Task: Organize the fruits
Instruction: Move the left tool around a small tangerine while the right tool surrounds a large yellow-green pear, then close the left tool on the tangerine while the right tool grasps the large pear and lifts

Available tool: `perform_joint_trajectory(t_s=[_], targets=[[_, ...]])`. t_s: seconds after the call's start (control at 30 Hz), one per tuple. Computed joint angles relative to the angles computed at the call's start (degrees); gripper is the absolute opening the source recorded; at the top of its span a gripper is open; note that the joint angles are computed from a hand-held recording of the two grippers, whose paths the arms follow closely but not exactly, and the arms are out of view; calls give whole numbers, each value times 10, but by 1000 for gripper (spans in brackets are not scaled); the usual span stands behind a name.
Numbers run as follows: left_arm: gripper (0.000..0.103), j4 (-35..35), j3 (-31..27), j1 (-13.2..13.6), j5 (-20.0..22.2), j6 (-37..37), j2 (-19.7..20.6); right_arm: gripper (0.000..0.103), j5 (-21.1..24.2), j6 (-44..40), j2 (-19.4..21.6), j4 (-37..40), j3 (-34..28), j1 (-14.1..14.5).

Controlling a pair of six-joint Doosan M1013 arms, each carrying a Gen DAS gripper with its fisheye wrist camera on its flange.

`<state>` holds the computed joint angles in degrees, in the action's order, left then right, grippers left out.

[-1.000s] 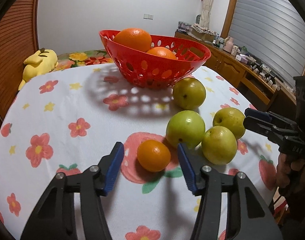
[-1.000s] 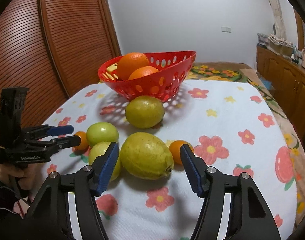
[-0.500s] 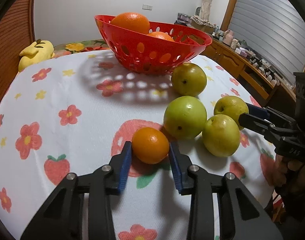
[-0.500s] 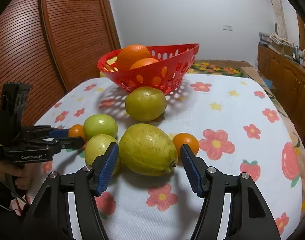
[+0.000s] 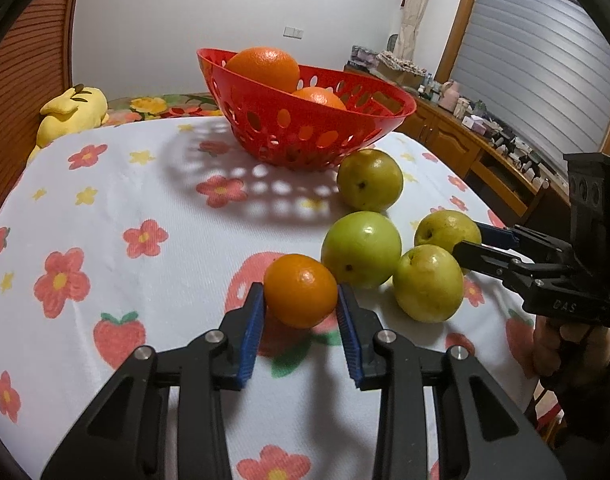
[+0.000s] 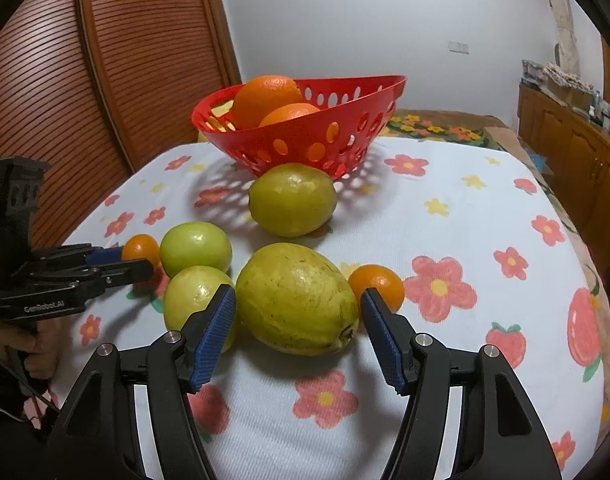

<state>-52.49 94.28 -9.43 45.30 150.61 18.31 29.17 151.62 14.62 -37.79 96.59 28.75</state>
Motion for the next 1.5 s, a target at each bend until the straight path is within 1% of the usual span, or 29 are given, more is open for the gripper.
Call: perform_joint_trajectory(t_s=[0.1, 0.23, 0.43, 0.63, 0.7, 0.83, 0.97, 1.1, 1.3, 1.5], targets=[[34, -4, 2, 0, -1, 5, -1, 66, 3, -7, 0, -6, -4, 1], [33, -6, 1, 1, -2, 5, -1, 66, 12, -41, 6, 19, -14, -2], [33, -11, 3, 1, -3, 9, -2, 67, 13, -80, 10, 47, -20, -6], [33, -17, 4, 2, -4, 12, -2, 67, 20, -87, 16, 44, -28, -6], [33, -18, 4, 2, -4, 13, -2, 64, 16, -93, 14, 48, -25, -6], [33, -19, 4, 2, -4, 14, -2, 63, 8, -97, 9, 54, -19, -6], [33, -18, 4, 2, -4, 11, -2, 63, 5, -94, 9, 52, -18, -6], [33, -21, 5, 2, -6, 13, -2, 63, -5, -107, 7, 77, -16, -11], [33, -24, 5, 3, -7, 16, -3, 63, -18, -120, 3, 93, -14, -16], [33, -33, 7, 4, -10, 21, -6, 63, -26, -128, 0, 93, -18, -18]])
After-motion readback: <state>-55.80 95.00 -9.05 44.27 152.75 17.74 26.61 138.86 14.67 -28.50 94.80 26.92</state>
